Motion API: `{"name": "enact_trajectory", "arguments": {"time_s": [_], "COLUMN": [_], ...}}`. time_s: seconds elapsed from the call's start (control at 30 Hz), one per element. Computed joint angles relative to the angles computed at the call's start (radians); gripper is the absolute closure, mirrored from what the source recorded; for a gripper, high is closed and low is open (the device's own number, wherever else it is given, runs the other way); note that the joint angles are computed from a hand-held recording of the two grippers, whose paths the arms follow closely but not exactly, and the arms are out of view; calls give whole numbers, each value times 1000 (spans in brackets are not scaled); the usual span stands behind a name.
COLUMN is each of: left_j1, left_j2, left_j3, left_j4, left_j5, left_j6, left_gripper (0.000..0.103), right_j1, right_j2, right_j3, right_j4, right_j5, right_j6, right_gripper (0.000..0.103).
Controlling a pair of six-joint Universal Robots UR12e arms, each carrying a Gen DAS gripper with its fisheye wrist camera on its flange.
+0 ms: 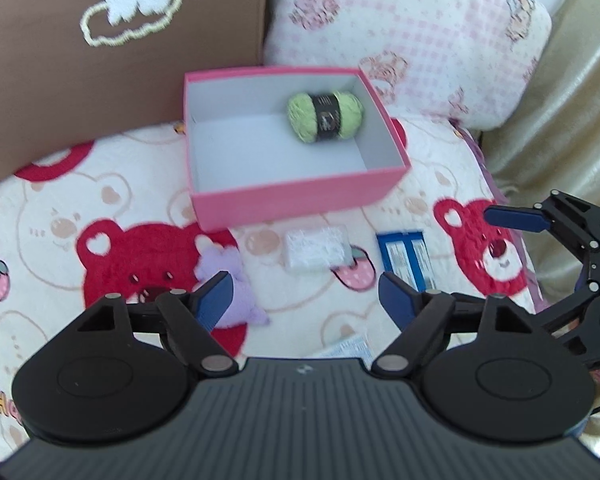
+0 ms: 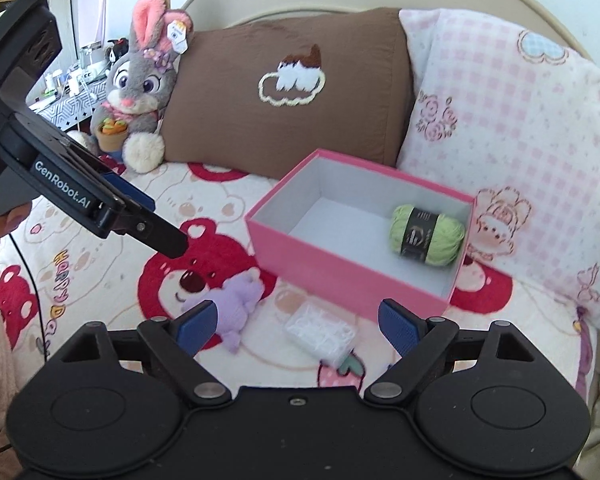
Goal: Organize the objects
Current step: 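Withdraw the left gripper from the box toward the white wrapped bar, then close the left gripper on the white wrapped bar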
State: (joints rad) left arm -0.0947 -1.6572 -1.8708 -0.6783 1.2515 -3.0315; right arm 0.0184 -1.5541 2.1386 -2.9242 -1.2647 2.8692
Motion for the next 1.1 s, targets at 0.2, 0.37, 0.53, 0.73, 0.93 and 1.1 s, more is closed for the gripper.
{"name": "enact_trajectory", "arguments": {"time_s": [0.2, 0.37, 0.53, 0.73, 0.93, 1.1], "left_j1": [3, 1, -6, -13, -16, -14], "left_j2": [-1, -11, -28, -41, -58, -72], "left_j3": [-26, -48, -63, -89, -123, -156], "left_j4": [-30, -24, -25, -4, 43, 110], "left_j5": [-22, -20, -25, -31, -19, -7], "left_j6": [4, -15, -39, -59, -83, -96], "left_gripper": [23, 23, 23, 23, 23, 23], "right_j1": [7, 12, 29, 61, 117, 140], "right_j2": [-24, -14, 13, 44, 103, 133], "right_j3": [35, 46, 57, 84, 103, 117], "right_j4": [31, 71, 70, 18, -74, -134], "right_j5": [6, 36, 46, 35, -81, -139], "right_j6": [17, 60, 124, 161, 155, 127], "right_gripper": [13, 13, 13, 13, 13, 13]}}
